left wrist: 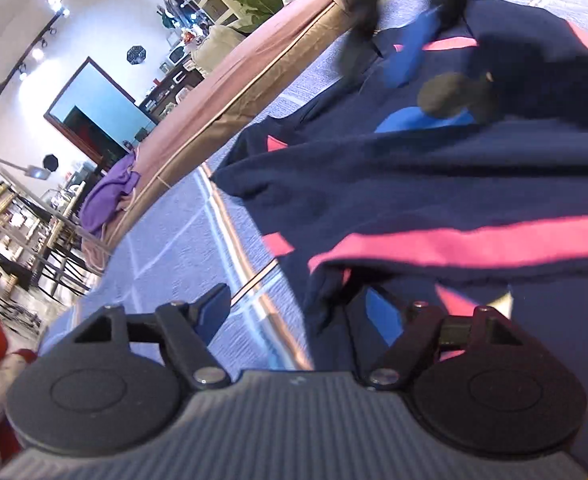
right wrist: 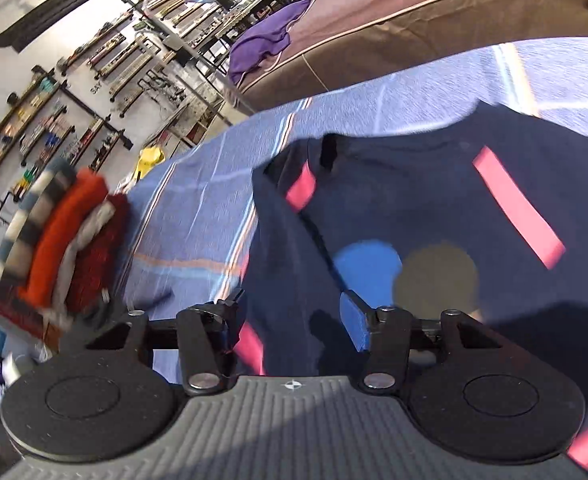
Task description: Fold small clothes
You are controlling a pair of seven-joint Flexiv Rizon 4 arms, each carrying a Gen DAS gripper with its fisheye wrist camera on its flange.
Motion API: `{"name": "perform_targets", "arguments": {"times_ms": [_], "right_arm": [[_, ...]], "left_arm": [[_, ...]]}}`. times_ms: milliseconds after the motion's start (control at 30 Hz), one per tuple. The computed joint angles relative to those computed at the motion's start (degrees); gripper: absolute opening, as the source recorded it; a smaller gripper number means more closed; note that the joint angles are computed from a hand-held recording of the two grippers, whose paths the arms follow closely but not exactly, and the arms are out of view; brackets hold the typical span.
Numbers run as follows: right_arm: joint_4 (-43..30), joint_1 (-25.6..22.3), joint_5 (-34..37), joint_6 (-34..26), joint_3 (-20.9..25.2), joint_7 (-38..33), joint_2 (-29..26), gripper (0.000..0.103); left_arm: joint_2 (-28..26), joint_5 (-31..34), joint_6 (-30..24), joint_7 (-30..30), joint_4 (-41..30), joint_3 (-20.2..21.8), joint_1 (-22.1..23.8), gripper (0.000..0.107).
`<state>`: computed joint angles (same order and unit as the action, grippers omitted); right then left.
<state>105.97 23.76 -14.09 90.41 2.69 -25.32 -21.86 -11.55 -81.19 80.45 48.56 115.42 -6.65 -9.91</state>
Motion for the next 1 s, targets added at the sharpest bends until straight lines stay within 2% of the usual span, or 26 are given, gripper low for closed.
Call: {"name": "perform_targets", "arguments": {"times_ms": [33, 67, 100, 133, 167, 200, 233, 267, 333, 367, 400, 433, 467, 533, 567, 600, 633, 667, 700, 767, 800, 867, 900, 933, 967, 1000], "right_arm": [[-3.4, -1.3, -0.8, -2.6, 1.0, -0.7, -2.2, 0.089], [-7.6, -1.4, 1.2, -5.7, 1.4, -4.7, -4.8, 0.089], [-11.7, 0.1, 5.6, -8.4, 0.2, -10.4, -7.0, 0.089], [-15.6, 3.2, 13.3, -10.9, -2.7, -17.0, -8.8, 0.089], [-20.0, 5.6, 22.6, -13.5, -5.1, -24.7, -10.5, 0.087], [-24.5, 6.6, 30.8, -16.2, -6.3, -31.6, -12.1, 0.053], [-27.8, 7.6, 35.2, -16.3, -7.4, -36.2, -13.6, 0.019], [-30.1, 8.1, 36.0, -15.2, -8.1, -38.3, -15.0, 0.004], [-34.7, 5.9, 32.5, -14.4, -5.2, -37.4, -18.1, 0.003], [-38.0, 5.8, 34.5, -16.2, -5.3, -39.4, -19.7, 0.003], [-41.3, 6.7, 37.4, -19.6, -7.3, -41.9, -21.1, 0.003], [-45.1, 7.4, 37.7, -23.8, -9.4, -42.2, -23.1, 0.003], [-48.4, 7.0, 37.9, -27.4, -9.5, -42.9, -24.7, 0.003], [-49.8, 5.2, 36.4, -26.9, -7.0, -41.0, -25.8, 0.008], [-47.7, 3.8, 33.7, -23.5, -4.4, -38.1, -25.1, 0.023], [-43.7, 1.4, 27.2, -18.4, -0.3, -33.0, -24.0, 0.037], [-39.1, -1.3, 20.4, -14.2, 3.3, -27.3, -22.3, 0.046], [-34.4, -3.6, 17.3, -11.5, 5.8, -24.1, -19.8, 0.065], [-29.7, -6.7, 13.6, -9.3, 9.4, -21.3, -17.3, 0.073], [-20.4, -10.5, 13.7, -7.5, 13.8, -22.4, -10.4, 0.073], [-15.7, -12.7, 16.2, -7.6, 16.9, -26.7, -6.4, 0.073], [-6.4, -19.2, 13.2, -11.9, 24.2, -29.1, 1.6, 0.074], [-1.7, -23.2, 10.4, -14.0, 28.6, -28.0, 5.6, 0.080], [2.9, -27.2, 4.7, -16.9, 32.7, -23.1, 9.6, 0.083], [7.6, -31.2, -2.4, -19.2, 36.7, -17.4, 13.6, 0.083], [12.2, -35.2, -6.1, -19.8, 41.2, -13.3, 17.6, 0.084]], "left_arm": [[-0.9, -3.3, 1.1, 2.3, -1.1, -1.2, 0.0, 0.072], [-2.0, -3.3, 1.6, 0.9, -2.2, -1.3, -0.1, 0.068], [-3.1, -0.2, 0.7, -4.3, -3.3, -0.7, 0.2, 0.058], [-4.1, 5.9, -1.5, -13.2, -4.3, 0.4, 1.0, 0.055], [-5.2, 10.8, -4.9, -22.6, -6.1, 3.3, 0.6, 0.055], [-6.6, 14.4, -9.3, -31.9, -8.6, 7.2, -0.4, 0.055], [-7.7, 18.6, -12.3, -41.2, -10.8, 9.3, 0.1, 0.055], [-8.4, 23.8, -14.7, -50.5, -12.7, 9.5, 2.2, 0.056], [-9.9, 28.5, -17.7, -61.2, -15.5, 8.0, 6.6, 0.060], [-11.1, 31.2, -20.7, -65.5, -17.6, 8.7, 7.6, 0.060], [-12.0, 32.8, -24.0, -68.6, -19.4, 8.8, 8.9, 0.064], [-12.5, 33.2, -25.3, -70.2, -20.2, 8.3, 9.8, 0.068], [-12.5, 33.3, -24.9, -69.9, -20.1, 7.4, 10.4, 0.069], [-12.3, 35.2, -23.3, -69.0, -19.8, 6.2, 11.2, 0.078], [-12.2, 36.0, -23.2, -69.7, -19.8, 5.8, 11.7, 0.081], [-12.4, 36.7, -24.3, -71.4, -20.4, 5.4, 12.4, 0.088], [-12.9, 38.3, -26.1, -73.7, -21.6, 5.5, 13.1, 0.093], [-13.4, 40.1, -28.1, -75.4, -22.8, 5.6, 14.0, 0.094], [-13.5, 41.0, -29.8, -76.2, -23.6, 5.3, 15.0, 0.097], [-13.1, 42.8, -32.0, -76.9, -24.1, 4.6, 16.7, 0.099], [-12.7, 44.5, -32.5, -77.3, -24.2, 4.6, 17.0, 0.099], [-11.6, 48.6, -32.4, -77.3, -23.6, 5.2, 17.2, 0.100], [-10.7, 49.7, -31.8, -76.9, -22.6, 5.3, 17.4, 0.100], [-9.5, 50.3, -30.8, -76.5, -21.3, 5.5, 17.6, 0.100], [-8.5, 51.1, -29.5, -76.7, -20.1, 5.9, 17.6, 0.100], [-7.4, 51.9, -28.4, -76.9, -18.8, 6.2, 17.6, 0.100]]}}
